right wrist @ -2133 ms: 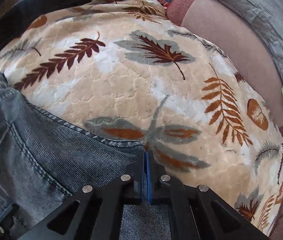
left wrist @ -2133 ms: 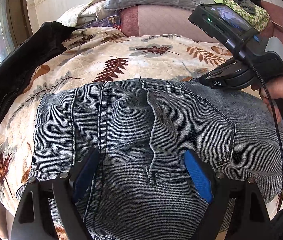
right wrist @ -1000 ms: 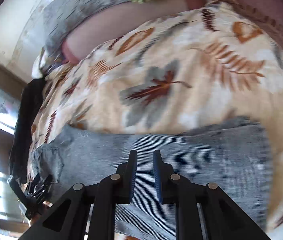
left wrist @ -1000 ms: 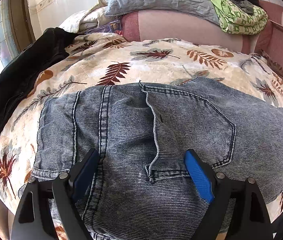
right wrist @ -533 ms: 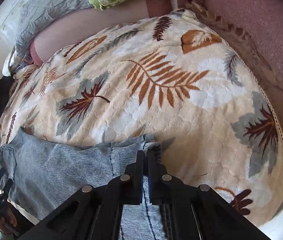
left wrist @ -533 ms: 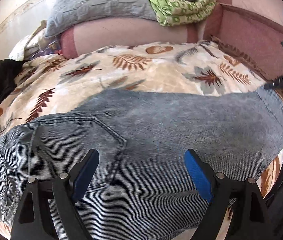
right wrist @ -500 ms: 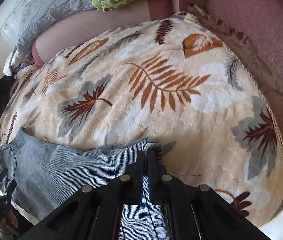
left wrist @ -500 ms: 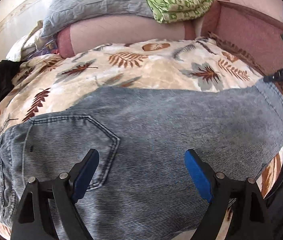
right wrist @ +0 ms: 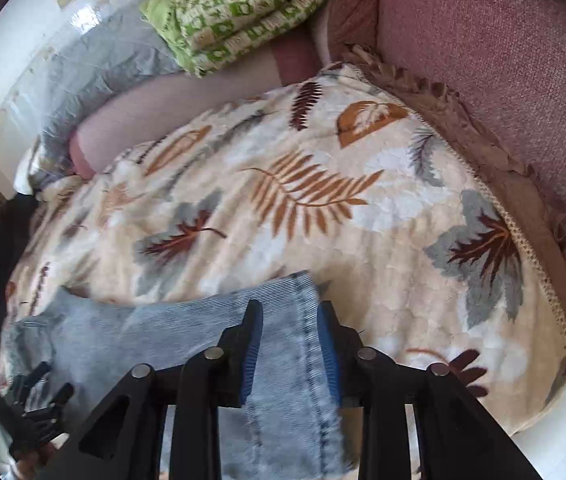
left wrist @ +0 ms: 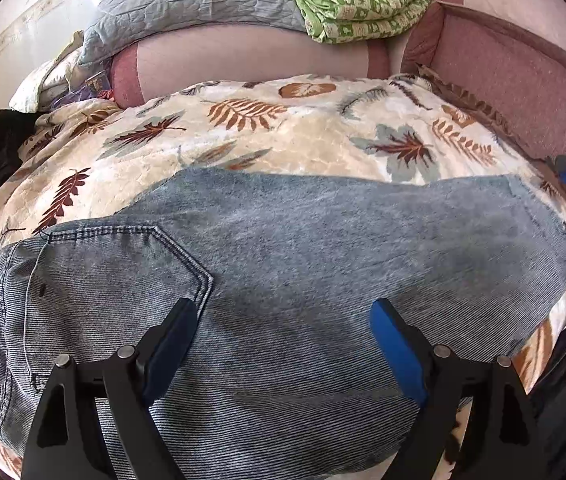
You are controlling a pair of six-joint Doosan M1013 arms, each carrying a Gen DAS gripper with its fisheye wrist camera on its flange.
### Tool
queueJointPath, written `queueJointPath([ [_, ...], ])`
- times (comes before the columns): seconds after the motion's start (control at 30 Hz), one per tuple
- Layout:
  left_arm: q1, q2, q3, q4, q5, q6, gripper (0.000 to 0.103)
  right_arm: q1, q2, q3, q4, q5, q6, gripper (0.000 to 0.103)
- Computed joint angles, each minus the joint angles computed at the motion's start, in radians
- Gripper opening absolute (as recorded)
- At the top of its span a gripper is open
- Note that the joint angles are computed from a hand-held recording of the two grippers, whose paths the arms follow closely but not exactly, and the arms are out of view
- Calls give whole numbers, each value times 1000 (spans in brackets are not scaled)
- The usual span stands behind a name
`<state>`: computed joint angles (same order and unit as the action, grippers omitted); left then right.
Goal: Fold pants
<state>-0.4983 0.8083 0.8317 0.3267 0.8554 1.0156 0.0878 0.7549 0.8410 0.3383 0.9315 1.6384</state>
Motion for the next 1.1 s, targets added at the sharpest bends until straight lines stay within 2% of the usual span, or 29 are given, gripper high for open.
queueJointPath([
  [0.07,-1,3,-7,-9,-16,-12,89,-6,-14,45,117,9,-23,59],
  [0.1,1,14,-25,-38,-3,9,89,-7,-7,48,138,37,2,63],
  [0.17,2,66,-103,-79,112,69,90,-2,26,30,69,109,108,64],
  [0.2,-6,76,-114,-35,125,79,91,-2,32,41,66,109,131,63],
  [0.23,-15,67,-94,16,101,66,91,-2,23,64,79,64,124,62],
  [0.3,-15,69,-112,1,129,63,91,4,17,54,58,69,168,62],
  [0.33,-12,53,-88,-11,86,53,91,8,6,59,62,55,156,62],
  [0.4,-16,14,-21,40,-18,2,91,18,-21,80,38,11,134,62],
  [0.43,-19,7,-8,63,-40,-15,91,19,-40,108,46,-25,129,62],
  [0.5,-11,25,-31,-10,-8,33,92,16,-63,165,81,-68,143,67],
  [0.53,-6,51,-69,-58,50,61,91,16,-57,170,58,-55,173,71],
  [0.57,-6,61,-75,-54,57,65,95,10,-42,163,46,-18,190,72],
  [0.6,-15,53,-57,3,29,38,95,3,-33,171,86,-20,162,72],
  [0.63,-20,61,-72,24,54,32,96,3,-47,198,101,-74,133,71],
  [0.7,-17,58,-65,9,45,22,97,3,-57,198,111,-74,140,71],
  [0.83,-17,49,-40,19,16,5,98,7,-105,263,198,-178,32,72],
  [0.87,-16,48,-39,15,14,3,98,7,-103,268,196,-179,43,75],
  [0.9,-15,47,-36,10,11,-1,98,9,-88,253,150,-146,100,77],
  [0.93,-16,46,-35,12,9,-2,98,6,-61,222,127,-71,158,78],
  [0.97,-16,46,-33,15,8,-4,99,3,-51,207,141,-48,163,78],
  [1.0,-16,45,-32,15,4,-7,99,6,-58,213,130,-78,145,78],
  [1.1,-16,46,-33,16,2,-10,100,19,-57,208,66,-69,130,78],
])
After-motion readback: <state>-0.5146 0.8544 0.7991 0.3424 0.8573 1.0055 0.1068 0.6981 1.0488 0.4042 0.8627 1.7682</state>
